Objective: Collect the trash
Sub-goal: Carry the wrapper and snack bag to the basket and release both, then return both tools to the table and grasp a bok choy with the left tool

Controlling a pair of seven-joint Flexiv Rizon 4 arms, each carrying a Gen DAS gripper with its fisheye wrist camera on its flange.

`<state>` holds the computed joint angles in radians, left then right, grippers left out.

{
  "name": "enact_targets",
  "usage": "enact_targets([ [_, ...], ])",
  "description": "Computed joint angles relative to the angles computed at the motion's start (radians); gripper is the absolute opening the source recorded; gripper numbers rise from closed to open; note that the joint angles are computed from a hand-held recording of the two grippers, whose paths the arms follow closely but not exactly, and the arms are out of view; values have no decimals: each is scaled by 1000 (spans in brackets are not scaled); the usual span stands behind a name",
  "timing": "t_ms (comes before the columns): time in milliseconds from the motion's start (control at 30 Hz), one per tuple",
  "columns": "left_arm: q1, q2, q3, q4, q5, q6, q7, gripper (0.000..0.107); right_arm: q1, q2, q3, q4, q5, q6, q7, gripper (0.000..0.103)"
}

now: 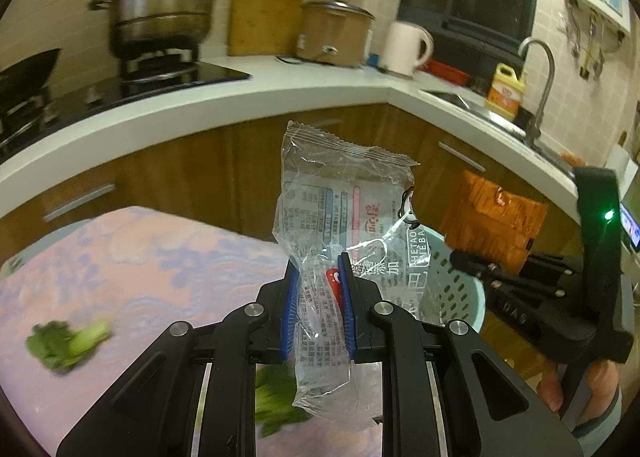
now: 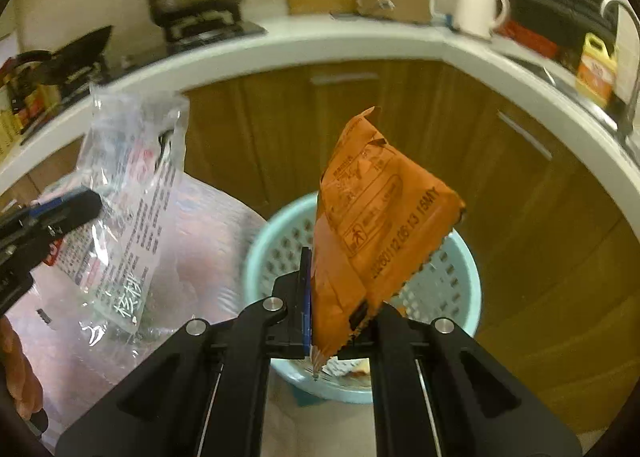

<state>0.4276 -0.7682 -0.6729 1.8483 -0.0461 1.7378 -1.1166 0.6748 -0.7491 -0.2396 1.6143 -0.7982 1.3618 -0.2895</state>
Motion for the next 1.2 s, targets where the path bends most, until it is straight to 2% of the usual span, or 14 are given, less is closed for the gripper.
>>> enact_targets([
  [100, -86, -16, 66, -59, -27, -41, 3, 18, -77, -36, 109, -38, 87, -59, -95, 5],
  [167, -126, -29, 96, -89, -47, -66, 15, 18, -111, -55, 154, -54, 143, -83, -146, 5],
  [300, -222, -55, 179, -152, -94, -94, 34, 20, -140, -82, 187, -67, 228, -95, -199, 7],
  [333, -232, -62, 185, -162, -105, -99, 39, 22, -143, -85, 193, -70, 245, -103, -212, 12],
  [367, -232, -68, 181, -165, -112, -102, 48, 27, -149, -89, 201, -72, 263, -114, -225, 25],
  [400, -238, -75, 184, -170, -118, -100, 54, 37, -153, -91, 206, -76, 279, -121, -236, 53],
  [433, -254, -75, 200, -175, -125, -99, 54, 45, -153, -91, 203, -69, 292, -112, -235, 66],
  [467, -273, -75, 222, -176, -129, -80, 51, 55, -135, -85, 172, -49, 289, -86, -214, 73],
  [533, -291, -70, 250, -169, -128, -53, 45, 57, -116, -75, 142, -29, 285, -74, -197, 73],
  [700, -196, -59, 156, -117, -112, -24, 44, 58, -78, -37, 80, 42, 275, 2, -141, 73],
  [800, -156, -47, 128, -92, -95, -8, 27, 59, -30, -20, 26, 55, 242, 9, -104, 73],
  [967, -73, -25, 73, -35, -54, 23, -10, 59, 3, -7, 5, 42, 198, 37, -78, 73],
  [1067, 12, -14, 16, 20, -14, 55, -41, 59, 52, -1, -40, 36, 154, 80, -58, 73],
  [1200, 103, 12, -10, 77, 39, 92, -101, 59, 100, -27, -63, -20, 122, 129, -62, 73],
])
